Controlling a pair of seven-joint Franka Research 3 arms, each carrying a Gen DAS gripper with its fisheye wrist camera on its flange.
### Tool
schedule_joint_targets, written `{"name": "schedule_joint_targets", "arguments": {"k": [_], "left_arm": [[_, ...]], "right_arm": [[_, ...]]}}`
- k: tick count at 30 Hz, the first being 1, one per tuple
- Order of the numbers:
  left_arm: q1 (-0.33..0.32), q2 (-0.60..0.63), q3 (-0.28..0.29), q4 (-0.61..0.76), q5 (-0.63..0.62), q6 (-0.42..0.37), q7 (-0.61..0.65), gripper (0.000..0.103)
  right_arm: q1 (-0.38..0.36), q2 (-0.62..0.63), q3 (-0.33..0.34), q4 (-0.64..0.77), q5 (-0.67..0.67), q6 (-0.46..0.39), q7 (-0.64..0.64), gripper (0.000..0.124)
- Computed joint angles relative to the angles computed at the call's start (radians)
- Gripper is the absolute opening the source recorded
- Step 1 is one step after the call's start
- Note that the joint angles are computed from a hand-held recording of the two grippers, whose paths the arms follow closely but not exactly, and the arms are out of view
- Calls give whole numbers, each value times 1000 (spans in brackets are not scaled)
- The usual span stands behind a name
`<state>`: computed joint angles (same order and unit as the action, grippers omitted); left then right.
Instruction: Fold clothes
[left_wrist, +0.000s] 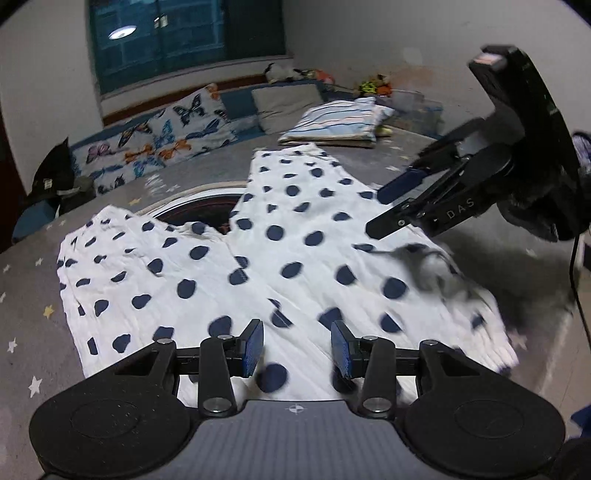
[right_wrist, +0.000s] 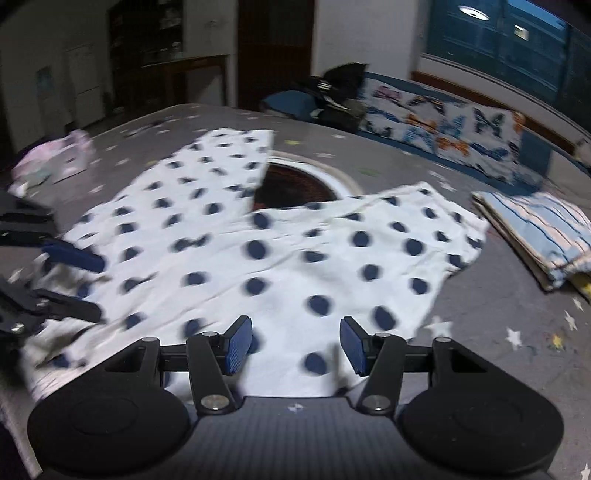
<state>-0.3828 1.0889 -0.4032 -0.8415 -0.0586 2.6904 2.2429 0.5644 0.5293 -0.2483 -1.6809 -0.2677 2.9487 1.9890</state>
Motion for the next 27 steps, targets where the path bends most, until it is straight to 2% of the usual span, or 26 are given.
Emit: {"name": "schedule_joint_targets", "arguments": {"k": [5, 9, 15, 22, 24, 27], "left_arm": [[88, -107, -81, -238, -26, 95, 85, 44], [131, -146, -110, -328, -32, 124, 97, 44], [181, -177, -135, -379, -54, 87, 101, 43], [214, -204, -138, -408, -92, 34, 123, 43], [220, -211, -138, -417, -104, 30, 130, 43], [231, -224, -139, -435, -116, 21, 148, 43]], "right_arm": [[20, -40, 31, -53, -21, -10, -51, 54], [24, -55, 51, -85, -14, -15, -43, 57], [31, -79, 63, -132, 1, 1, -2, 57], [80, -90, 1, -138, -67, 12, 70, 60], [72, -89, 8, -137, -68, 37, 80, 60], [34, -81, 60, -125, -37, 26, 19, 60]]}}
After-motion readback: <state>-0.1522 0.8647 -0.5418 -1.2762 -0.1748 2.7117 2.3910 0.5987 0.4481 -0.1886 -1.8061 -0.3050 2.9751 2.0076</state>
